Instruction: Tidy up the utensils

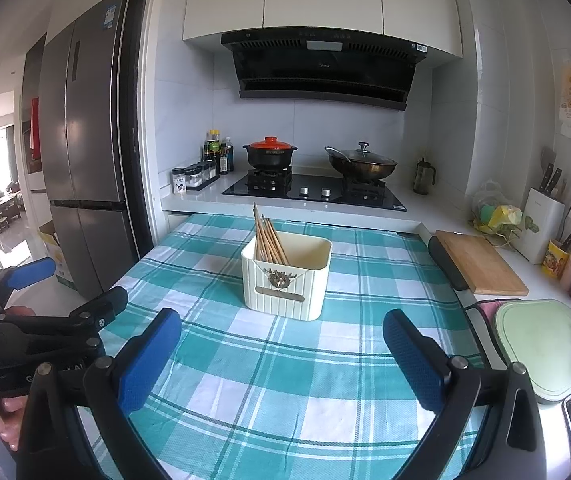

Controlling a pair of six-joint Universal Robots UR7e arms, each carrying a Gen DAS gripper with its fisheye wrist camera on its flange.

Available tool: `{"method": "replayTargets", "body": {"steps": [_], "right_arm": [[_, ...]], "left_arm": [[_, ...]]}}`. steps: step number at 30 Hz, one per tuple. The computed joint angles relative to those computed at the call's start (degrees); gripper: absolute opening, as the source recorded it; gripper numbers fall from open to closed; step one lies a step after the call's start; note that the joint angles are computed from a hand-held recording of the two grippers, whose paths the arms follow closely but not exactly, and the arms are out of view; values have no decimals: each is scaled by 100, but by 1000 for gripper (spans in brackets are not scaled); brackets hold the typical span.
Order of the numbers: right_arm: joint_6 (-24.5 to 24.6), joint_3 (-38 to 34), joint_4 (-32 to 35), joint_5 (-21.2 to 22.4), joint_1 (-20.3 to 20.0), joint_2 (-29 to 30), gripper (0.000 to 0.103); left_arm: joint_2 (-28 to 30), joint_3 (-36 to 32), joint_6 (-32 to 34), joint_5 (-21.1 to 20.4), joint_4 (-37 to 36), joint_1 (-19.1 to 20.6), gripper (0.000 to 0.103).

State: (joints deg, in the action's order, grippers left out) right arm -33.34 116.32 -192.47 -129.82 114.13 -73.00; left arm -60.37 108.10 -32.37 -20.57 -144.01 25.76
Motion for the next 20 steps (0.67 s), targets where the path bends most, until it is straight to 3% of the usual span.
{"method": "replayTargets", "body": {"steps": [20], "right_arm": [[57, 2, 26, -41, -14, 0, 103]], "left_arm": [[93, -34, -71, -33, 17, -48, 103]]}}
